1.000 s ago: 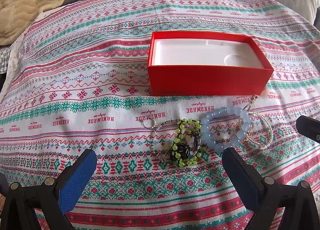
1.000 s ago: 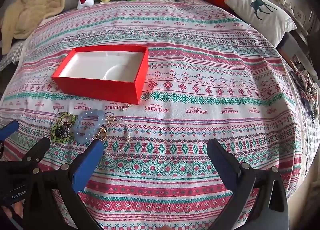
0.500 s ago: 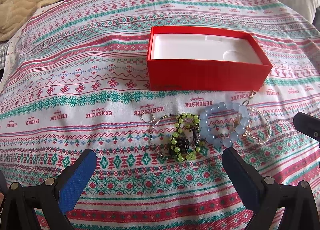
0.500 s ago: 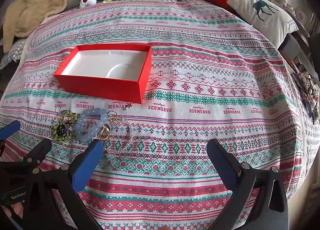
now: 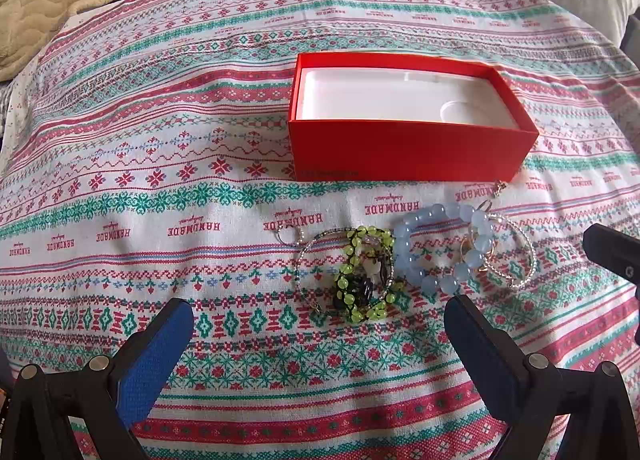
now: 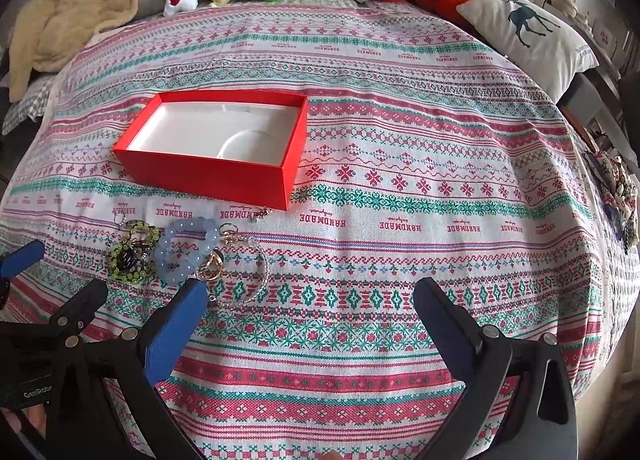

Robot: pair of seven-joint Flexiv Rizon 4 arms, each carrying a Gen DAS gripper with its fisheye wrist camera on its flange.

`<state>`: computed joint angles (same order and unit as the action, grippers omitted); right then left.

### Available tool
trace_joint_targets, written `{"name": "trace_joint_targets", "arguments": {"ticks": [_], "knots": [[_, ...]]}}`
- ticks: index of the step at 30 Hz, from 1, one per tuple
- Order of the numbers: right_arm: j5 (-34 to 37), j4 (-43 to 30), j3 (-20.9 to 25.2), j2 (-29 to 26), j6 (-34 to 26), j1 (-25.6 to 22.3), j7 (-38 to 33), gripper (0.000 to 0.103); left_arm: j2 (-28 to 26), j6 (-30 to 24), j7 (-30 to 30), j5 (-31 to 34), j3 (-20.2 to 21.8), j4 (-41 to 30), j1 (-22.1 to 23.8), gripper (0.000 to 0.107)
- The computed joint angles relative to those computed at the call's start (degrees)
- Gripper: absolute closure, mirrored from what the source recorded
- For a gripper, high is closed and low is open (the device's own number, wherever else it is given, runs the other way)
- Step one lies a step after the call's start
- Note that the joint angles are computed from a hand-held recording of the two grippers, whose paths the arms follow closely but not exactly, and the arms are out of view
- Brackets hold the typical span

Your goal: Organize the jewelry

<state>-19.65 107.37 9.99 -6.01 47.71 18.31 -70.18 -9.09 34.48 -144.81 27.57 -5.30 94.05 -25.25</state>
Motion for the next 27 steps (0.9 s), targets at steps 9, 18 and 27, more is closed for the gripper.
{"name": "trace_joint_targets", "arguments": {"ticks": [9,18,27], "knots": [[3.53,-1.66,0.72,-0.56,-1.94,0.27,-4.26,0.0,-0.15,0.29,0.61,-0.56,0.19,0.05,0.51,0.004],[6.51,-6.72,0.37,-1.89,-5.82,0.67,-6.85,0.0,0.61,4.03,5.13,-5.21,0.44,1.53,2.53,0.004],[10.8,-11.12,0.54,-3.94,-8.69,0.64,-9.9,0.0,0.69,7.45,13.23,-13.22,0.77,4.16,5.09,0.009]]}}
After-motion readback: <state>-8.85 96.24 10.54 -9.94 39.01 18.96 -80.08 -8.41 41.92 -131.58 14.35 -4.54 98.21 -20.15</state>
